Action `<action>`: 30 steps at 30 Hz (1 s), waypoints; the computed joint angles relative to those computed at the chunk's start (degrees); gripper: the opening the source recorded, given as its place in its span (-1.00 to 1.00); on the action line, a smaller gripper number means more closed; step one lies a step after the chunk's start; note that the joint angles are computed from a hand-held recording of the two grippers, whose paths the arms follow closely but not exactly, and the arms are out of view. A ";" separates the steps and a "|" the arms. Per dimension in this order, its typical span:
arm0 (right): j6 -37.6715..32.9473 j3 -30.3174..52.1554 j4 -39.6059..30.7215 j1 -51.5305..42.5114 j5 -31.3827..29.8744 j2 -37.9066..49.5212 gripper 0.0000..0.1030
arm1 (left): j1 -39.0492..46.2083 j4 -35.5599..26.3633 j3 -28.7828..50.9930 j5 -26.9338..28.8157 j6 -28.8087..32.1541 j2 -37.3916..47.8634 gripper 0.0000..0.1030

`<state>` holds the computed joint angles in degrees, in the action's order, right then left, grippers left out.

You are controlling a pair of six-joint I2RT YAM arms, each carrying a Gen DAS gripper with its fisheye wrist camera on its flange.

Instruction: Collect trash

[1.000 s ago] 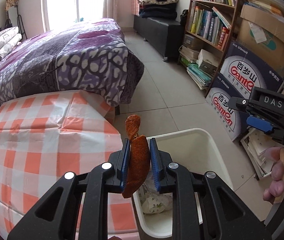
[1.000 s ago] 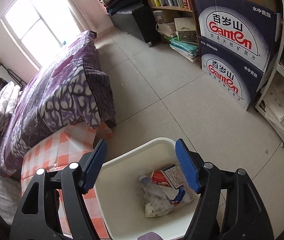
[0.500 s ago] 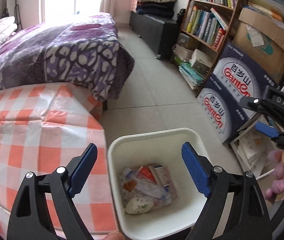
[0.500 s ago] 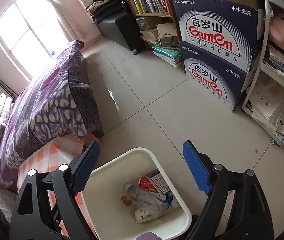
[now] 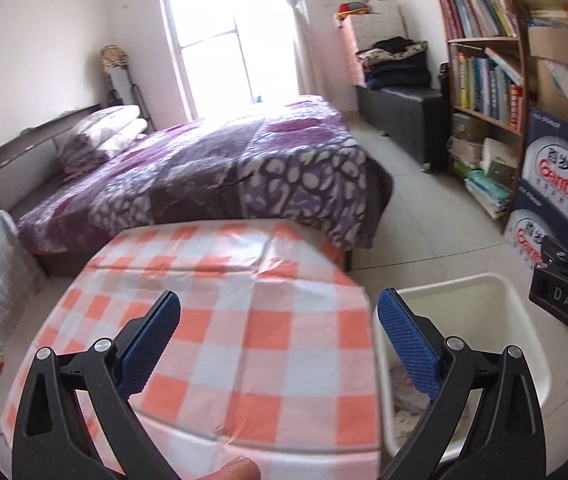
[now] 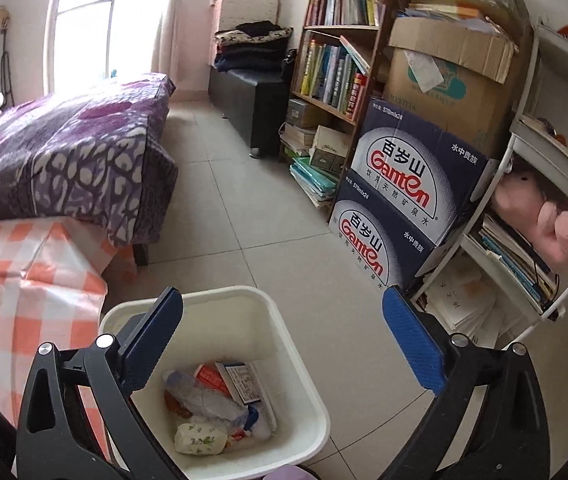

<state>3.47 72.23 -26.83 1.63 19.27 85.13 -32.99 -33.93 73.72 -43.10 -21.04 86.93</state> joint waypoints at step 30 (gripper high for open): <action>1.84 -13.39 7.63 6.87 -8.86 -5.83 0.86 | 6.18 -4.36 -8.23 3.64 -6.77 -7.07 0.86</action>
